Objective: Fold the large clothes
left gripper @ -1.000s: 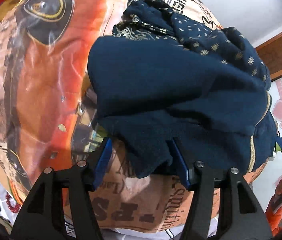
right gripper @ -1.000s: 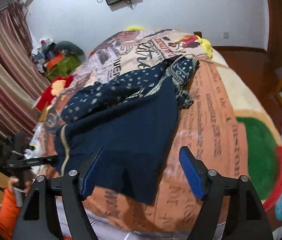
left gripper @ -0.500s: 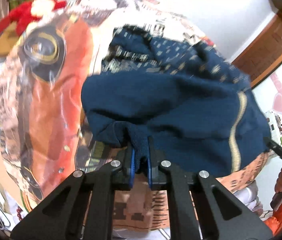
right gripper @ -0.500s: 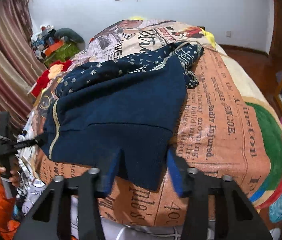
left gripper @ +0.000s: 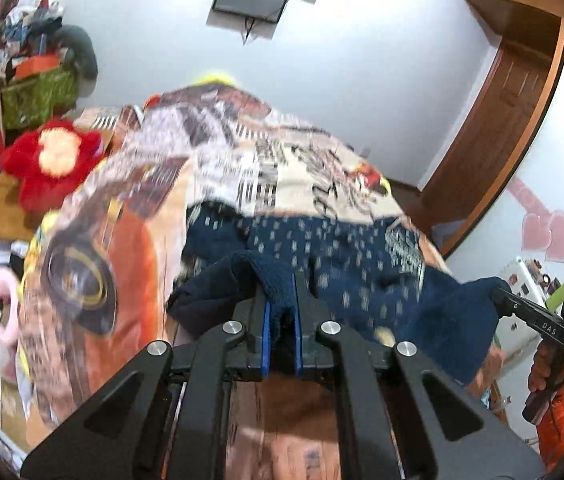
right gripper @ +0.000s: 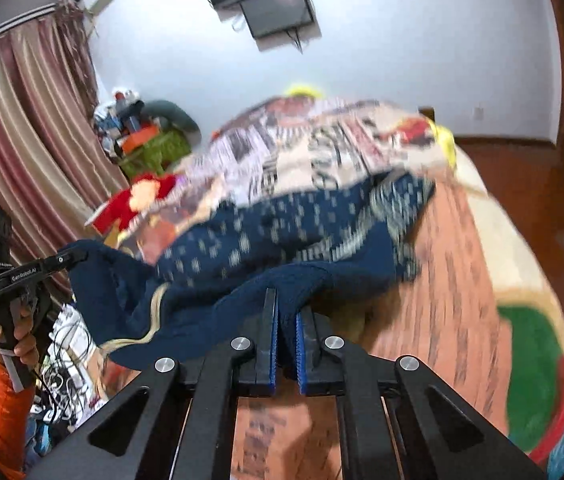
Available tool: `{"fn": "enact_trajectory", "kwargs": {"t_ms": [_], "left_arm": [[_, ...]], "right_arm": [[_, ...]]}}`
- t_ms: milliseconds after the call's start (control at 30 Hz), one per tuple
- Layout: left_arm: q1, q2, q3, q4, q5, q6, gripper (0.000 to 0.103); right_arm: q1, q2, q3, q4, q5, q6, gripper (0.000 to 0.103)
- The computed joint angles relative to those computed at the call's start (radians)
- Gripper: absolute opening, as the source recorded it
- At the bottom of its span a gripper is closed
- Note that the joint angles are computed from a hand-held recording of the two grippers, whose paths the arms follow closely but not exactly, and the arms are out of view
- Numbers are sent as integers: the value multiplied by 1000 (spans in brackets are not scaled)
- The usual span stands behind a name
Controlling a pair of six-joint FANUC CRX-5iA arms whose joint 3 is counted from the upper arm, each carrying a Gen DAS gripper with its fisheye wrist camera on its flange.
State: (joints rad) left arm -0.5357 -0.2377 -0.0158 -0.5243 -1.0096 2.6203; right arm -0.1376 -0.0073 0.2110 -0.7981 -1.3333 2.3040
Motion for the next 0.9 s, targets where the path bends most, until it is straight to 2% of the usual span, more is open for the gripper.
{"fn": "enact_trajectory", "kwargs": {"t_ms": [167,400,533,767,900], "left_arm": [[92,61,67,32,29,-87,7],[263,197,139,142,82,-180,8],[331,284,168,189,92,-220,7],[423,443,226,260,88,-304,8],[459,526,252,311,73,-356,8]], "right_arm": [[49,52,75,17,85,-33,4],[147,217,247,98,153,-128,4],[198,321,339,156,180,-186,4],[267,501,493,255,188,-262,4],[292,632,620,322,147,-340,4]]}}
